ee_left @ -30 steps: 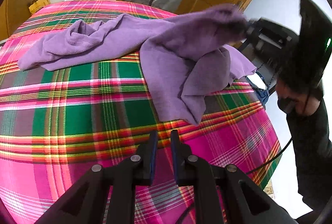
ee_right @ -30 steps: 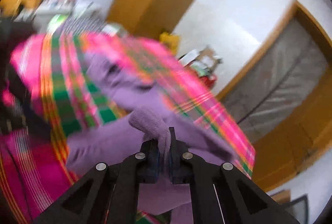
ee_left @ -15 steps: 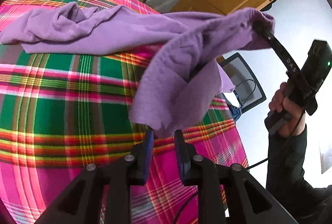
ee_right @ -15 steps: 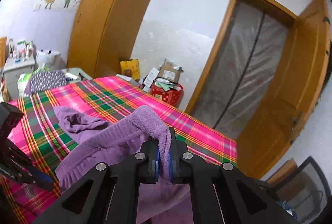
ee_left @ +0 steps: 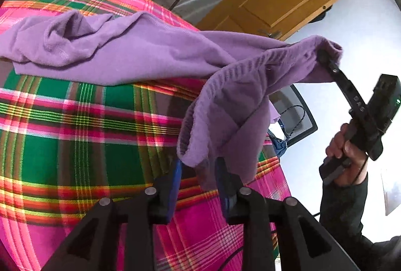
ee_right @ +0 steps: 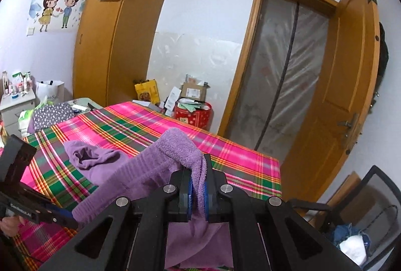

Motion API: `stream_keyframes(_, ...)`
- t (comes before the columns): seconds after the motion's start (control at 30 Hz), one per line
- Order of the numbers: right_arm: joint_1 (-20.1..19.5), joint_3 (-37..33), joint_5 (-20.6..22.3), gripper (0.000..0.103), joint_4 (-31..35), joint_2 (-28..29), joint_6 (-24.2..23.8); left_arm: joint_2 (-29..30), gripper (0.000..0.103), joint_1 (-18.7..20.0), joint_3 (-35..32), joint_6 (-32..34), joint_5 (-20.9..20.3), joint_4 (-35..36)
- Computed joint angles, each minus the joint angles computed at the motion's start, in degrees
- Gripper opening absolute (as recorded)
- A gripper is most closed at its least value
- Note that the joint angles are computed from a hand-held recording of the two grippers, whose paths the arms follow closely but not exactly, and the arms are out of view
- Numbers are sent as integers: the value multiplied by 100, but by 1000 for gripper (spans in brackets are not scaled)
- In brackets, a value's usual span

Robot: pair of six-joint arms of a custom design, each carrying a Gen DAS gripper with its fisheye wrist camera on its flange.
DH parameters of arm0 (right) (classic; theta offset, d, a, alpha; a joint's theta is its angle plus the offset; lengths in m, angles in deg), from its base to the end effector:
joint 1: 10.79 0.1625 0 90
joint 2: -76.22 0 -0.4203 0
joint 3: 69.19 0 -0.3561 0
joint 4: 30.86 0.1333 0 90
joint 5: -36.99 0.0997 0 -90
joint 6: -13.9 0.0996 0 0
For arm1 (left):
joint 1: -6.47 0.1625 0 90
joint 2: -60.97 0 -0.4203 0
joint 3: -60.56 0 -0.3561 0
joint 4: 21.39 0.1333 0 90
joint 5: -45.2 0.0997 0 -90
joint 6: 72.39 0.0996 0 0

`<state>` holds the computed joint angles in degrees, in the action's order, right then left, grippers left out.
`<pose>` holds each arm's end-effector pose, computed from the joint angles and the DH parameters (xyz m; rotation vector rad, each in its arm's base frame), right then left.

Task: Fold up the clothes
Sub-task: 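Grasp the waistband with the left gripper while the right gripper holds its end, then lift the garment by its waistband with both grippers, shaking it out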

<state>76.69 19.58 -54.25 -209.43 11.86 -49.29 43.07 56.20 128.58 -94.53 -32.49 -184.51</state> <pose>0.1029 -0.6444 0.4406 1.1251 -1.9529 1.1735 -0.3721 -0.6783 -0.0322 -0.4126 -3.0086 0.6979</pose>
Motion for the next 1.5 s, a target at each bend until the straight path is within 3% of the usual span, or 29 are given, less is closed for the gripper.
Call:
stream_keyframes(0.2,-35,34,59,6,-12,-7,50,102,26,81,-137,-129,-113,51)
stream_keyframes(0.23,-42,47,71,6,-9,-23,71,94,14,97,-124,-129,-137,15)
stream_keyframes(0.47,-61,88,53,6,-109,-60,225,-97,8,-40,177,228,44,-598)
stream_keyframes(0.73,-94,-171,241,6,-183,-108,1219,-414,7,-351,154,923,337,-1267)
stream_keyframes(0.97,86,-633,403,6,-323,-280,1618,-253,6,-617,-772,1804,-78,-1156)
stream_keyframes(1.2,446,-699,813,6,-1236,-833,1670,-54,6,-934,-1572,2395,-684,-1227)
stream_keyframes(1.33,616,-613,1090,6,-1682,-1064,1615,-248,6,-986,-1261,2492,-736,-1530)
stream_keyframes(1.5,644,-659,947,6,-1340,-924,1434,-650,6,-935,-438,2090,-352,-1822)
